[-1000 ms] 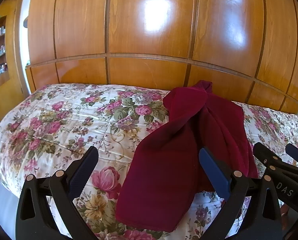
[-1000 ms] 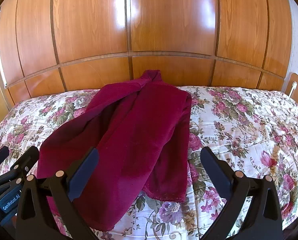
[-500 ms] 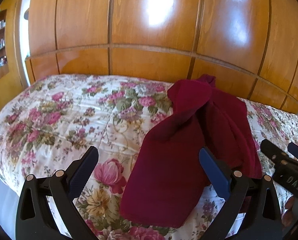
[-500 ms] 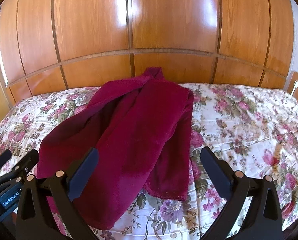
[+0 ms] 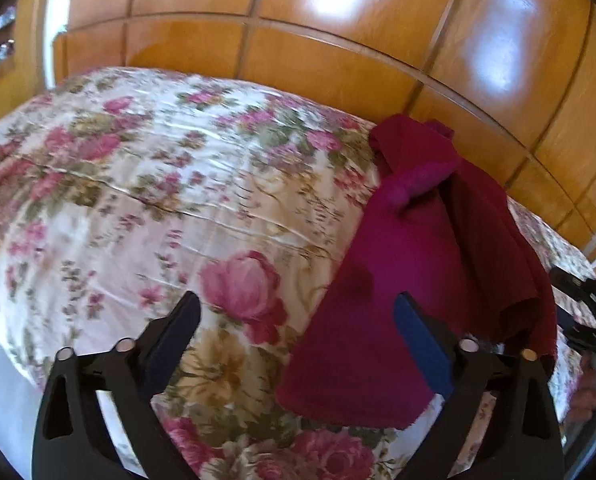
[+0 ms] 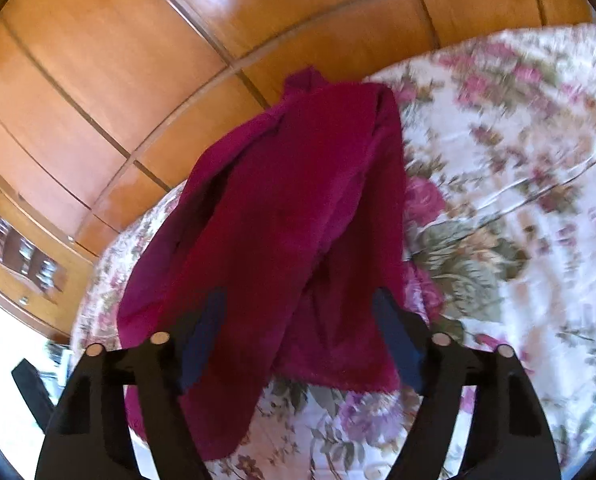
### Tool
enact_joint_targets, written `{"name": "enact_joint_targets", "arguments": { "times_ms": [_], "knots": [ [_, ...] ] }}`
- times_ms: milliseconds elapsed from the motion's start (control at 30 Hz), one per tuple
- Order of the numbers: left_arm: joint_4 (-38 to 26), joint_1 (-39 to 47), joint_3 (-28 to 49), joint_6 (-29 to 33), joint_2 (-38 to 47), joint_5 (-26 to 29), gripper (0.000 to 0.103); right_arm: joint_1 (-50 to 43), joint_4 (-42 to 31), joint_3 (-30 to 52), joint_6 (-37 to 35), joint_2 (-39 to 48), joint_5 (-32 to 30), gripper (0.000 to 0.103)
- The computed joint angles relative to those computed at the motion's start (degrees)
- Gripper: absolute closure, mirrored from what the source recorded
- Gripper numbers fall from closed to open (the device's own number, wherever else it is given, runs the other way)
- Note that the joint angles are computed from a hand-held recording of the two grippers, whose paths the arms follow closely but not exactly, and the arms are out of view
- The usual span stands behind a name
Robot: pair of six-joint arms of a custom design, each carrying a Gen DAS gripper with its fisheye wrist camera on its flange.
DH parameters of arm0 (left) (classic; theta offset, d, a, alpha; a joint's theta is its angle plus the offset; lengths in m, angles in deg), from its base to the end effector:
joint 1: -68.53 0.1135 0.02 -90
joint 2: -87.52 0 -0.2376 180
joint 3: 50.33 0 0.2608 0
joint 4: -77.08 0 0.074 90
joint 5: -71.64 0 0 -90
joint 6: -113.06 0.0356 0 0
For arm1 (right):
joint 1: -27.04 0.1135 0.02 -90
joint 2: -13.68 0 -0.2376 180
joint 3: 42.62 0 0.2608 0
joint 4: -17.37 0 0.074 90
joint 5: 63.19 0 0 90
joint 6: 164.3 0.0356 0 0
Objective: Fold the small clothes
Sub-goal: 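Grasp the sweater with the left tool while the right tool grasps it too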
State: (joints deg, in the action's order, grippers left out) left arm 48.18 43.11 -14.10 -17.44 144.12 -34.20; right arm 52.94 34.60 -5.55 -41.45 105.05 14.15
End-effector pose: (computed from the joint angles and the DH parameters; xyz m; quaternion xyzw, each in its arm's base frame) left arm 0.1887 -0.0789 0.1391 -0.1694 0.9142 -0.0791 0.3595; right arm 0.2346 0.1226 0.0737 0.0049 0.8911 0.3033 0.3376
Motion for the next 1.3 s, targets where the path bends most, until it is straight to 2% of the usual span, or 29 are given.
{"name": "enact_joint_targets", "arguments": {
  "times_ms": [67, 133, 167, 200, 233, 267, 300, 500, 600, 700, 833, 967, 1133, 1233, 1267, 1300],
  "knots": [
    [1.8, 0.1, 0.9, 1.0, 2.7, 2.1, 0.024, -0.9, 0.6, 3.3, 0.7, 4.4, -2.8, 0.04],
    [3.7, -0.5, 1.3, 1.5, 5.0, 2.7, 0.032, -1.0, 0.3, 5.9, 0.7, 7.3, -5.0, 0.057],
    [4.5, -0.6, 1.9, 1.9, 6.5, 3.4, 0.042, -0.9, 0.3, 7.2, 0.7, 8.6, -6.1, 0.063],
    [5.5, -0.3, 2.7, 2.7, 8.4, 5.2, 0.059, -0.2, -1.1, 8.5, 0.1, 9.1, -6.0, 0.077],
    [5.9, 0.3, 3.1, 3.2, 9.4, 7.0, 0.071, 0.1, -2.2, 8.9, -0.8, 8.5, -5.3, 0.087],
    [5.9, 0.9, 3.6, 3.5, 10.0, 8.5, 0.09, 0.5, -2.5, 8.5, -2.0, 7.3, -4.6, 0.091],
    [6.1, 1.9, 3.8, 4.0, 9.7, 9.9, 0.098, 0.3, -3.2, 7.9, -3.9, 5.3, -3.8, 0.092],
    [3.0, 9.8, 6.5, 8.7, 3.3, 12.4, 0.099, -0.9, -12.4, 2.7, -18.9, -11.1, 9.1, 0.093],
    [1.9, 15.2, 9.6, 10.7, 3.7, 13.9, 0.099, -5.0, -14.8, 2.3, -23.9, -14.7, 14.4, 0.093],
    [1.2, 20.7, 14.5, 13.0, 6.7, 14.0, 0.099, -10.6, -16.4, 4.3, -26.4, -15.1, 15.7, 0.093],
    [0.2, 26.6, 21.5, 16.3, 12.3, 12.7, 0.099, -16.5, -16.0, 10.2, -29.8, -9.3, 18.8, 0.093],
    [-1.4, 33.2, 30.5, 16.9, 20.3, 12.1, 0.099, -21.0, -16.1, 20.1, -32.0, 1.4, 22.1, 0.093],
    [-3.7, 37.8, 43.3, 17.7, 32.6, 7.7, 0.099, -23.3, -22.0, 35.7, -31.6, 15.1, 26.8, 0.093],
    [-5.4, 38.9, 50.0, 18.5, 39.6, 4.9, 0.099, -23.0, -25.9, 42.3, -31.3, 20.0, 29.2, 0.092],
    [-6.2, 39.3, 51.8, 18.4, 41.4, 5.1, 0.099, -22.9, -26.5, 43.3, -31.1, 20.8, 29.5, 0.091],
    [-6.8, 39.7, 53.0, 18.3, 42.8, 5.8, 0.099, -23.1, -26.8, 44.5, -31.0, 21.7, 29.3, 0.085]
  ]
}}
